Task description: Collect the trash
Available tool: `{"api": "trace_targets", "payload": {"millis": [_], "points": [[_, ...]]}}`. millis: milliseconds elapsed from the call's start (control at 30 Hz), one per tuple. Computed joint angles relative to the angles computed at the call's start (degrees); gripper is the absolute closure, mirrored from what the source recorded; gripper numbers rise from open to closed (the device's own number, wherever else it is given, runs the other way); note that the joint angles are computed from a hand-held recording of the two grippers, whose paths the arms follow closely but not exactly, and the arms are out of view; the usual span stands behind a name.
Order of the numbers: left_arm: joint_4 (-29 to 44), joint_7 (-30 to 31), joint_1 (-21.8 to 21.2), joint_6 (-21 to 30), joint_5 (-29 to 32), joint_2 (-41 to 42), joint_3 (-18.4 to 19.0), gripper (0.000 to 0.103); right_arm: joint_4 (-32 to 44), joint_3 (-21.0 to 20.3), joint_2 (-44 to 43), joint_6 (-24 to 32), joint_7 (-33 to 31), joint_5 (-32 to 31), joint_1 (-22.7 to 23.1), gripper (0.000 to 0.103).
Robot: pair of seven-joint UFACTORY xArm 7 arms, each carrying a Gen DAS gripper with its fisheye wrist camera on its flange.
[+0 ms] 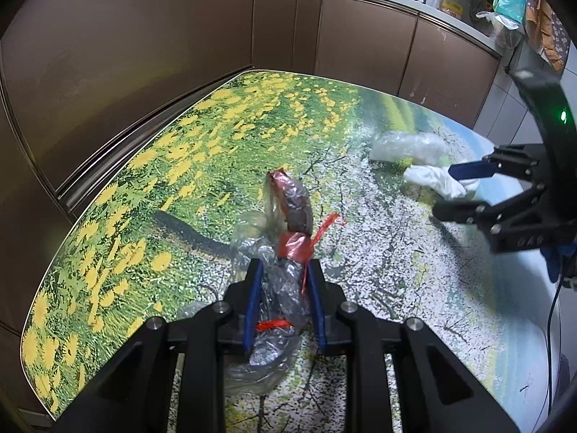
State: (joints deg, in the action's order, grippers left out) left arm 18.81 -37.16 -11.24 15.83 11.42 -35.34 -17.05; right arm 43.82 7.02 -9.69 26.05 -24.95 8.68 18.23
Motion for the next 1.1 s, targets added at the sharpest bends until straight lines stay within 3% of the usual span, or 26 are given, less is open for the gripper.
{"api": "trace_targets", "payload": {"millis": [67, 200, 333, 467, 733, 867, 933, 1100], "points": [[-0.03, -0.11, -0.07, 0.08, -0.03, -0.11, 0.00, 0.080, -0.86, -0.43, -0.15, -1.11, -1.17, 1.57, 0.50, 0.045], [-0.08, -0.13, -0.12, 0.08, 0.02, -0.17, 0.07, 0.080, -1.30, -0.45, -1.04, -0.53, -1.34, 1.74, 0.29, 0.045], [-0.19, -0.03, -0.35, -0.50, -0.30, 0.09, 0.46, 0.080, -3.41, -0.39, -4.57, -1.28, -2.71, 0.22, 0.41, 0.034], [-0.21, 0.14, -0.46, -0.77, -0.60, 0.21, 0.65, 0.080, -4.05, 0.74, -6.18, -1.93, -2.52, -6.07, -0.93, 0.023], [-0.26, 0.41, -0.43, -1.03, -0.96, 0.29, 0.77, 0.080, 1.07, 0.45, -1.32, 0.00, -9.03, -9.75, -0.03, 0.023], [-0.43, 0.63, -0.53, -1.14, -1.12, 0.18, 0.89, 0.080, 5.49, -0.13, 3.05, 3.34, -13.84, -7.62, 0.00, 0.023], [-0.37, 0.78, -0.49, -1.16, -1.07, 0.29, 0.81, 0.080, 6.94, -0.21, 4.63, 4.85, -14.54, -6.57, -0.57, 0.025], [-0.04, 1.27, -0.35, -1.27, -0.73, 0.83, 0.55, 0.080, 9.87, -0.48, 7.09, 7.11, -15.28, -1.61, -2.17, 0.053]]}}
